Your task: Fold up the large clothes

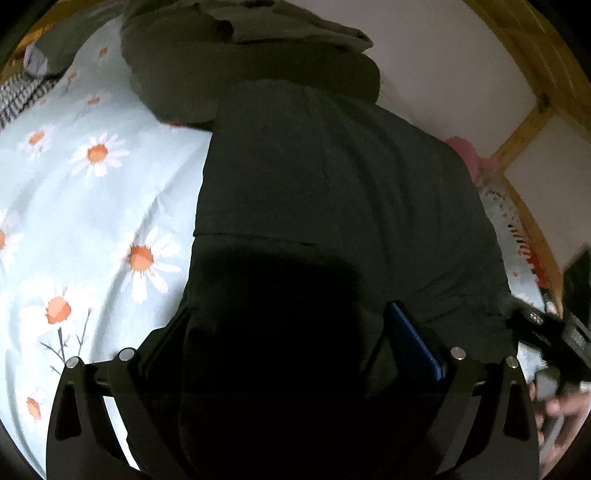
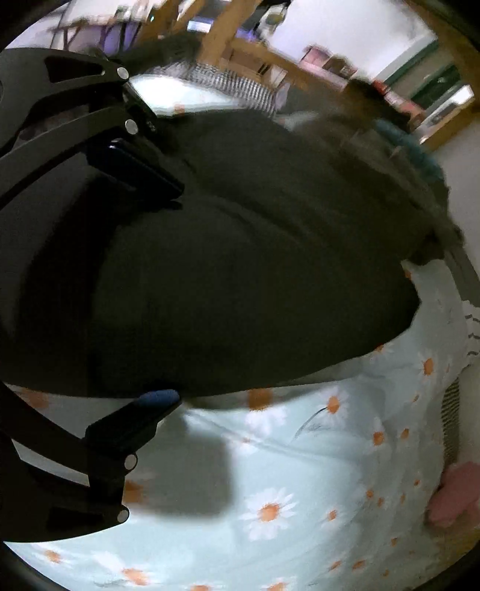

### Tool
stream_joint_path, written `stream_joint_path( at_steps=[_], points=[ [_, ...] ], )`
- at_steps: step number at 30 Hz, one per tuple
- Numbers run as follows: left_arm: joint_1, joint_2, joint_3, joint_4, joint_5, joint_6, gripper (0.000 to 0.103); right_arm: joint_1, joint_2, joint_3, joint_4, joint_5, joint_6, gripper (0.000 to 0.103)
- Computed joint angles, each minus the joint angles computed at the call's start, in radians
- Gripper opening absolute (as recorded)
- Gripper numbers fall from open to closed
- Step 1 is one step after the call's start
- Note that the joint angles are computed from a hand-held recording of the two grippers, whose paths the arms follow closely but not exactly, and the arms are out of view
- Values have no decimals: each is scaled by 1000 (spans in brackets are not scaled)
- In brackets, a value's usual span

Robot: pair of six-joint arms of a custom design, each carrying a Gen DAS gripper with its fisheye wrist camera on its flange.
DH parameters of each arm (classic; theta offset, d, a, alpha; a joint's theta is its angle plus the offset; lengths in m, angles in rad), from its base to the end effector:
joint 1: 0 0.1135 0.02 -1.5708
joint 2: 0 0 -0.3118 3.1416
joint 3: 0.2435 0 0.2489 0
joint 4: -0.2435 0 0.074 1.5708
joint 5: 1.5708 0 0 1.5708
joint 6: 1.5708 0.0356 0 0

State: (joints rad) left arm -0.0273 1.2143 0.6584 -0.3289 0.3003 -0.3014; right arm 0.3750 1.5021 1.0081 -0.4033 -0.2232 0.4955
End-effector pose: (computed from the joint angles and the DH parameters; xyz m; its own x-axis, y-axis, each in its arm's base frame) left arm 0.2161 -0.0164 0.2456 -0.8020 -0.2618 -0.5369 -0.0258 0.9132 -0.4066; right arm 0.2833 0.1200 0.2779 -0.8708 0.1556 -0.4664 -0.0814 0.8899 0.4488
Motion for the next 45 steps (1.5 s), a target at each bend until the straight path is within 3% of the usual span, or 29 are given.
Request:
stream_joint_path(
  at_steps=[3, 5, 9, 18, 20, 22, 24, 27, 28, 32, 33, 39, 42, 45],
  points=[
    [16, -7, -12, -4, 14, 9, 99, 15, -87, -97, -12, -40, -25, 100],
    [6, -3, -11, -1, 1, 6, 99, 29, -99, -178, 63, -30, -27, 100],
    [-3, -17, -9, -10, -13, -20, 99, -24, -98, -287, 189, -159, 60, 100],
    [58, -124, -61, -95, 80, 75, 99, 111, -313, -529, 299, -196, 220, 101],
    [62, -133, -68, -95, 88, 84, 99, 84, -371, -596, 369, -254, 236, 101],
    [68, -140, -74, -94, 92, 81, 99, -51, -370, -711, 569, -436, 248, 100],
    [72, -138, -69, -104, 98, 83, 99, -201, -218, -790, 818, -649, 306, 100],
    [69, -139, -69, -106, 94, 82, 99, -247, -72, -818, 1071, -758, 356, 101],
    [72, -143, -69, -113, 95, 82, 99, -236, -59, -803, 1074, -755, 354, 101],
    [66, -125, -64, -99, 98, 62, 99, -105, -73, -648, 784, -589, 207, 101],
    [67, -127, -68, -97, 97, 63, 99, -86, -67, -628, 765, -558, 199, 101],
    [82, -202, -102, -93, 95, -7, 98, -60, -67, -686, 919, -478, 292, 95],
    [110, -367, -146, -85, 105, -130, 98, -130, -32, -758, 1087, -526, 356, 84],
    [168, -528, -179, -110, 134, -245, 98, -141, -19, -792, 1165, -527, 386, 81]
  ],
)
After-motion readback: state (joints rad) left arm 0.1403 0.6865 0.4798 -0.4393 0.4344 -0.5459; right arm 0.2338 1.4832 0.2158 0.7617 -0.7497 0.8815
